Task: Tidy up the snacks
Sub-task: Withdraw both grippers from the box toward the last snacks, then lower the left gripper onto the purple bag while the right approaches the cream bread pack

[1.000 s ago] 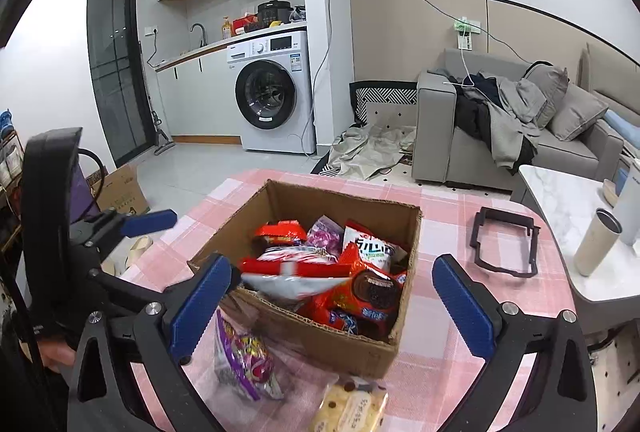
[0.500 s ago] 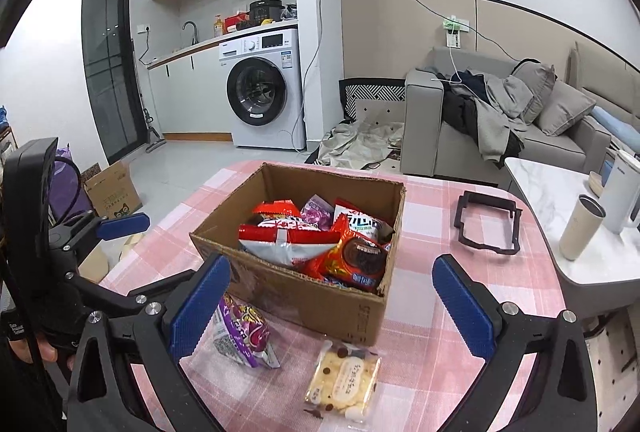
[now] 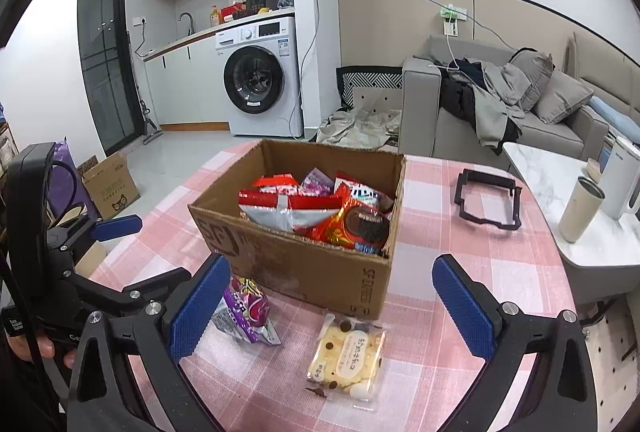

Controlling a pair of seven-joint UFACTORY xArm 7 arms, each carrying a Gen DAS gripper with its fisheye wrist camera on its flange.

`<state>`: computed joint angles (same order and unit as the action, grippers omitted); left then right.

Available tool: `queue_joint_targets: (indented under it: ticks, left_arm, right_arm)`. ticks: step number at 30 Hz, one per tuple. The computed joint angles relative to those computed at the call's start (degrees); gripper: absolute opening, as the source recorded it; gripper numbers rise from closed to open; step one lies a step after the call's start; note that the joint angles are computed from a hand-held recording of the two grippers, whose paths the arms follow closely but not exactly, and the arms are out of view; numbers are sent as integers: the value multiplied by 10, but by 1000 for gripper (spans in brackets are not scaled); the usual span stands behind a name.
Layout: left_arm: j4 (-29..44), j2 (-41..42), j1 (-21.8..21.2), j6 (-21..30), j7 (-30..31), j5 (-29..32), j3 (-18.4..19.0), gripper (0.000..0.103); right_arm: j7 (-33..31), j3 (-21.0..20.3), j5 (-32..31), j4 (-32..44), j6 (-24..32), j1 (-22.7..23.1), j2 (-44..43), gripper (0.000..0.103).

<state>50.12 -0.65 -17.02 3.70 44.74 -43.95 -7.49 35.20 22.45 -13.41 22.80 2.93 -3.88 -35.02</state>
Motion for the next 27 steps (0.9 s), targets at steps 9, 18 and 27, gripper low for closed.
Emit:
queue_joint_targets:
  ticks: [9, 18, 27]
  left_arm:
    - [-9, 10, 6, 2, -37, 38, -4, 102]
    - [-5, 22, 13, 16, -36, 33, -16, 102]
    - [6, 39, 17, 29, -38, 28, -31, 102]
  right_arm:
    - [-2, -48, 24, -25, 16, 39, 15, 103]
    - [2, -77, 37, -38, 39, 57, 45, 103]
    - [-12, -98, 46, -38, 40, 71, 96, 103]
